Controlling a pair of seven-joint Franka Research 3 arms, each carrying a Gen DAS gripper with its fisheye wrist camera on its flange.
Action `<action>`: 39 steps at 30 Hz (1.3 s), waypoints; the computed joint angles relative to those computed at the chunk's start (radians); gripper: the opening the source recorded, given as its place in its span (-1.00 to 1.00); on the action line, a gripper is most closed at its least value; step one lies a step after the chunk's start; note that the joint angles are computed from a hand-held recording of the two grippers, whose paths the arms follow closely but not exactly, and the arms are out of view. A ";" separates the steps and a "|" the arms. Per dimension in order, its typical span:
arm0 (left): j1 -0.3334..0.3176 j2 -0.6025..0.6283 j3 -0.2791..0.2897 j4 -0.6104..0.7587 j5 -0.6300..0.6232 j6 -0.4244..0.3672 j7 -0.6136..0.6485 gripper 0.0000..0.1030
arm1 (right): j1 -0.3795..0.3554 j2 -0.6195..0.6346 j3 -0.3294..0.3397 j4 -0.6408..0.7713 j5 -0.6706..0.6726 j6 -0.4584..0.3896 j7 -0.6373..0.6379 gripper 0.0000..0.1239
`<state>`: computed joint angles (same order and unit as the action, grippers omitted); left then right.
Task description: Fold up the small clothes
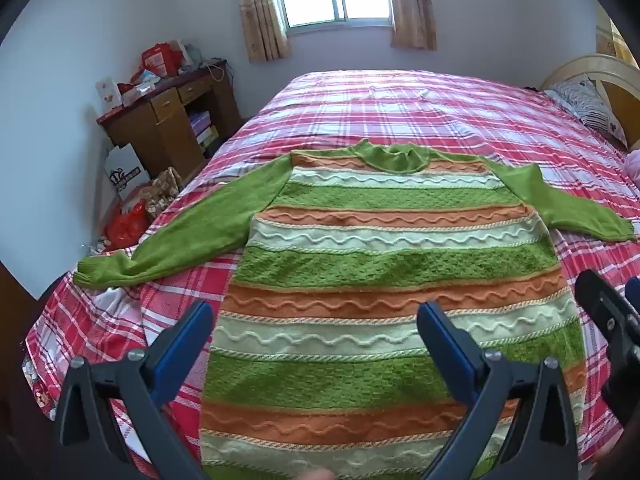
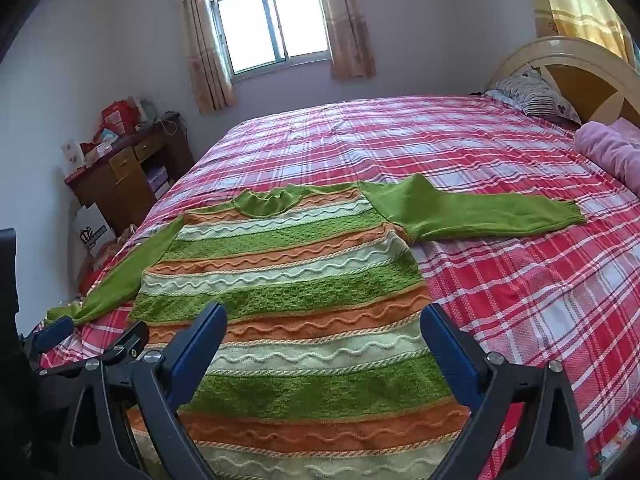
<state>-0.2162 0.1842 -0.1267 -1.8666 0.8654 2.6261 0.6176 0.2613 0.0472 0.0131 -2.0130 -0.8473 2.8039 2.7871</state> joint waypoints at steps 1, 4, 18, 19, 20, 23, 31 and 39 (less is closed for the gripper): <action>-0.001 0.000 0.000 0.001 -0.002 -0.007 -0.002 1.00 | 0.001 0.000 0.001 0.002 0.001 -0.009 -0.006 0.58; 0.009 -0.005 -0.004 -0.014 -0.034 0.021 0.010 1.00 | 0.003 0.001 0.001 0.005 -0.014 -0.020 -0.002 0.58; 0.013 0.004 -0.001 -0.018 -0.107 0.035 0.066 1.00 | 0.008 0.006 -0.002 0.010 -0.012 -0.017 -0.005 0.58; 0.012 0.005 0.000 -0.018 -0.101 0.036 0.063 1.00 | 0.008 0.006 -0.001 0.010 -0.014 -0.018 -0.005 0.58; 0.010 0.003 0.001 -0.018 -0.097 0.034 0.060 1.00 | 0.008 0.007 -0.001 0.010 -0.015 -0.020 -0.004 0.58; 0.010 0.003 0.000 -0.018 -0.094 0.032 0.058 1.00 | 0.009 0.007 -0.001 0.010 -0.005 -0.020 -0.010 0.58; 0.017 0.000 -0.005 -0.026 -0.131 0.033 0.076 1.00 | 0.007 0.008 -0.003 0.006 0.004 -0.015 -0.012 0.58; 0.015 0.001 -0.004 -0.025 -0.131 0.032 0.074 1.00 | 0.009 0.008 -0.003 0.008 0.004 -0.017 -0.011 0.58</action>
<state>-0.2014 0.1852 -0.1306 -1.8919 0.7348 2.6582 0.6919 0.2699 0.0556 0.0097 -2.0053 -0.8432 2.7866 2.7761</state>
